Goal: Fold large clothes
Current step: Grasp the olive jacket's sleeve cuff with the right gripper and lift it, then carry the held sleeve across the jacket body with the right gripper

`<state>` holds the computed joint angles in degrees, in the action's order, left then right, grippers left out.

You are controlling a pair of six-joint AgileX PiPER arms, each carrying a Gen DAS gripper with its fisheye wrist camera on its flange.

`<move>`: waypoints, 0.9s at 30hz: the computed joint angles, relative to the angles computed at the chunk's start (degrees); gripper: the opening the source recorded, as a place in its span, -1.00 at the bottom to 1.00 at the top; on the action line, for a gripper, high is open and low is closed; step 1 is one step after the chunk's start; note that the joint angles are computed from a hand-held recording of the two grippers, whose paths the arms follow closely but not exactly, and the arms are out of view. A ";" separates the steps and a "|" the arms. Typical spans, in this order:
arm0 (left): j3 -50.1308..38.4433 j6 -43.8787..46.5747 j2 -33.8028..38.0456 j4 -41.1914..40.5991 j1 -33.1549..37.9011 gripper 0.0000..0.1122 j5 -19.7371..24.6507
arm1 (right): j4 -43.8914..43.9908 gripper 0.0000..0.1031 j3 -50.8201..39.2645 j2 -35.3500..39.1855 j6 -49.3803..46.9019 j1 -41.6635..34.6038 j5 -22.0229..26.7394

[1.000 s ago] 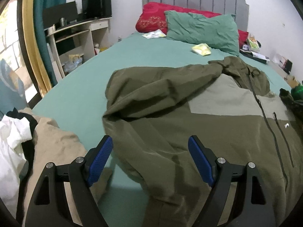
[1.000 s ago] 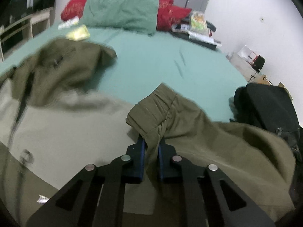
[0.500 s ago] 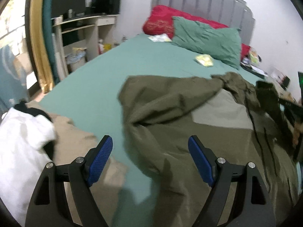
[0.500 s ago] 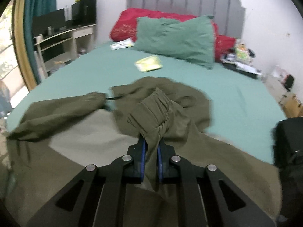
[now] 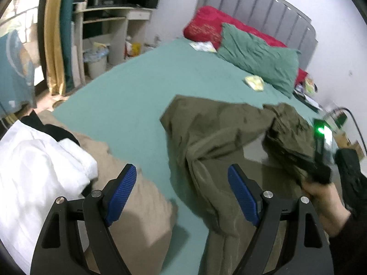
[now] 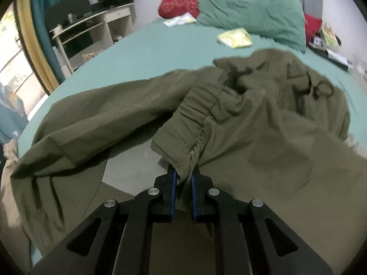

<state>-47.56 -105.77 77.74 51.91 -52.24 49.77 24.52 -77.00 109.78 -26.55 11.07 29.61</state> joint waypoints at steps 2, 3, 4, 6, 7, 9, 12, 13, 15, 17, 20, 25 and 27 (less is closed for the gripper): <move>1.12 -0.64 -1.15 0.38 -1.46 0.51 0.14 | -1.66 -0.75 -0.17 0.75 3.22 0.88 -0.13; 1.80 -0.68 -1.95 0.57 -2.26 0.51 0.21 | -3.28 -0.71 -0.52 1.03 5.14 1.70 -0.02; 2.07 -0.55 -2.39 0.46 -2.91 0.51 0.69 | -5.46 -0.69 -0.61 1.26 7.24 2.47 0.31; 2.82 -0.44 -3.50 0.19 -4.22 0.51 2.32 | -8.39 -0.58 -1.68 1.93 11.31 4.18 1.74; 2.92 -0.35 -3.93 -0.47 -4.74 0.51 3.25 | -8.96 -0.44 -1.89 2.11 12.47 4.51 2.42; 4.34 -0.70 -6.84 -2.57 -6.19 0.51 4.29 | -8.25 -0.07 -2.98 2.12 13.66 4.94 3.99; 5.96 -4.67 -9.65 -0.83 -12.17 0.51 7.95 | -9.55 0.34 -3.37 0.59 17.21 6.05 4.13; 5.67 -3.87 -9.28 -0.97 -13.12 0.51 9.16 | -10.24 0.44 -3.05 -0.50 18.62 6.47 3.64; 5.46 -2.49 -9.24 -2.71 -13.63 0.51 9.69 | -12.17 0.50 -3.63 -1.03 21.59 7.11 3.42; 6.94 -5.06 -11.80 -2.36 -14.54 0.51 8.51 | -15.34 0.50 -5.42 -0.50 26.95 7.53 3.92; 6.44 -8.29 -13.72 -2.08 -17.34 0.51 13.79 | -17.49 0.50 -10.35 2.05 31.79 7.11 5.60; 6.06 -7.34 -15.73 -0.91 -16.45 0.51 15.36 | -31.90 0.50 -20.12 7.05 43.18 9.96 8.99; 6.68 -5.07 -15.49 -1.94 -12.66 0.51 12.93 | -33.08 0.50 -21.07 7.13 44.30 10.49 9.81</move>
